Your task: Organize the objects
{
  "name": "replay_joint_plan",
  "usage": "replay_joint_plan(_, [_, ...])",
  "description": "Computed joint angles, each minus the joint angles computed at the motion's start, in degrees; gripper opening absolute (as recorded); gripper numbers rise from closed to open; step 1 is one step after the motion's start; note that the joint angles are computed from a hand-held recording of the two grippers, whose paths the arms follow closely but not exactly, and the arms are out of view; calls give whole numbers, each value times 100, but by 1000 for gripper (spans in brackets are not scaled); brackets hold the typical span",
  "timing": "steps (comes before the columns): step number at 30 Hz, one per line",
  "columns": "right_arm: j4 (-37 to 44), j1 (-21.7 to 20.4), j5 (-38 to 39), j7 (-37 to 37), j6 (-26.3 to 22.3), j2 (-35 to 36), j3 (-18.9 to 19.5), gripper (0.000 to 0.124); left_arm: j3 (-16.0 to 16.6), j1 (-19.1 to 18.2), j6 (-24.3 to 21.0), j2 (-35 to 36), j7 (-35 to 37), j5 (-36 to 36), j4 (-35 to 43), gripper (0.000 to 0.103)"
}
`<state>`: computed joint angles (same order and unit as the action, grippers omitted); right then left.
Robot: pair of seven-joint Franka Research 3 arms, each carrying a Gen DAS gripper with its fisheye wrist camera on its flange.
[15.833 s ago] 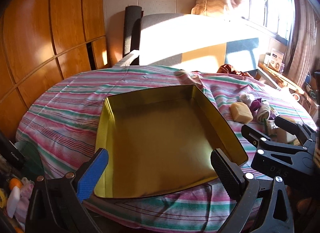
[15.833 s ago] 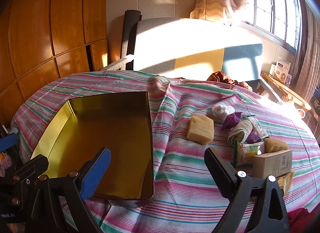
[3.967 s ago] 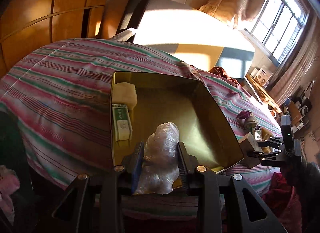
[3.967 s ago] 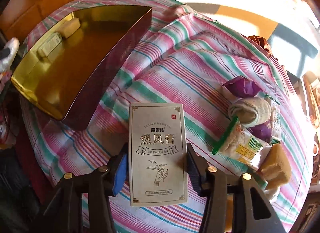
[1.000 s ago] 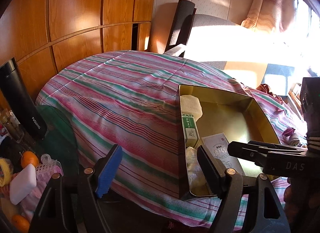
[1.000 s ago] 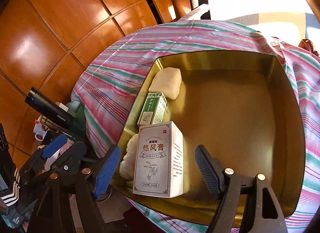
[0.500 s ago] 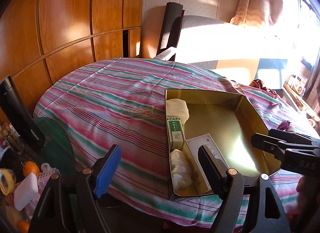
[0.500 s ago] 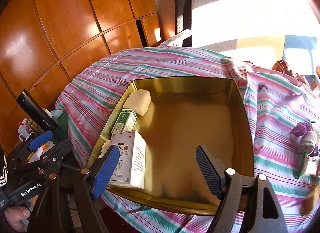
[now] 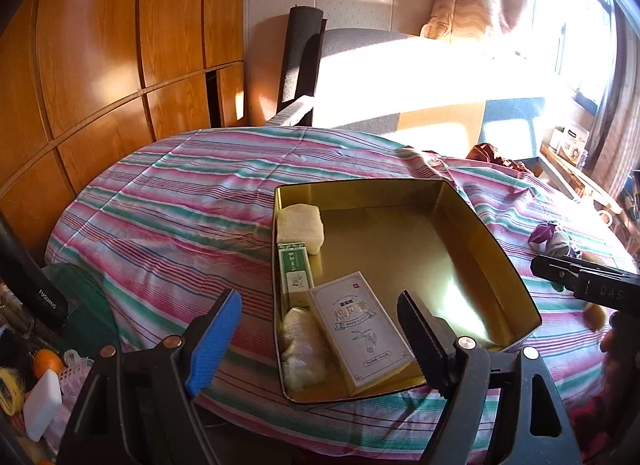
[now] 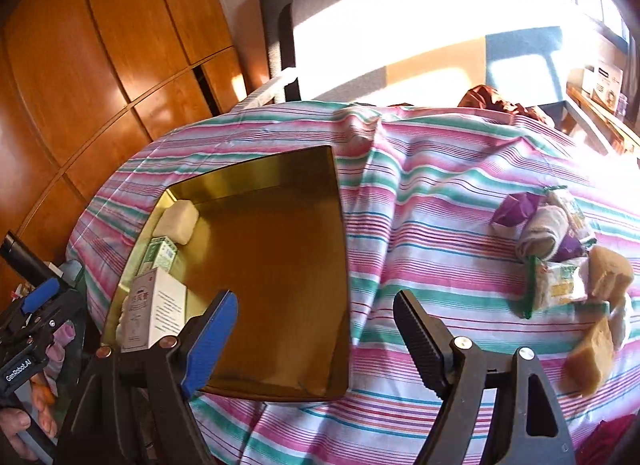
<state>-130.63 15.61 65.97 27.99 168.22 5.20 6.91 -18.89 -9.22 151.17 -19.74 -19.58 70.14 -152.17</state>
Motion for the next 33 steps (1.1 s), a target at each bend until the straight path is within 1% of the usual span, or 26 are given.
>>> replay_joint_plan(3, [-15,-143,-182,215,1,19,-143,82,-30,-14,55,192,60,132,215,81])
replay_joint_plan(7, [36,-461,-283,422,-48,25,-353,82,-20,-84,108,487,192,321,577,81])
replay_joint_plan(11, [156,-833,-515,839,138,68,-592,82,18,-214,210,888,414,534,1044,81])
replay_joint_plan(15, [376,-1228,-752,1411,552,292,-762,82,83,-402,381,1393,717,698,1601,81])
replay_joint_plan(16, [458,-1362,-690,1469,645,375,-756,82,102,-458,427,1531,797,729,1749,81])
replay_joint_plan(19, [674,-1848,-133,1264,881,628,-574,82,184,-637,584,1979,1174,669,2224,81])
replay_joint_plan(21, [825,-2233,491,1274,427,710,-497,83,259,-750,711,2266,1430,548,2520,81])
replay_joint_plan(22, [894,-2361,894,1087,271,711,-476,83,299,-803,787,2410,1577,455,2670,81])
replay_joint_plan(23, [956,-2436,1458,664,266,703,-442,83,345,-851,874,2550,1704,362,2813,81])
replay_joint_plan(24, [966,-2429,1805,439,254,669,-478,83,388,-901,953,2690,1829,241,2959,81])
replay_joint_plan(26, [957,-2367,2002,351,29,633,-609,83,478,-981,1153,2970,2118,-86,3249,81])
replay_joint_plan(28, [955,-2282,2081,280,-35,611,-711,83,547,-1036,1343,3253,2508,-491,3534,80])
replay_joint_plan(29, [955,-2248,2107,239,-67,603,-746,83,573,-1069,1379,3393,2698,-677,3690,80])
replay_joint_plan(31, [945,-2194,2208,118,-139,586,-788,83,630,-1144,1422,3682,3042,-969,4037,76])
replay_joint_plan(33, [938,-2143,2263,42,-163,579,-823,83,597,-1146,1395,4018,3571,-1451,4418,72])
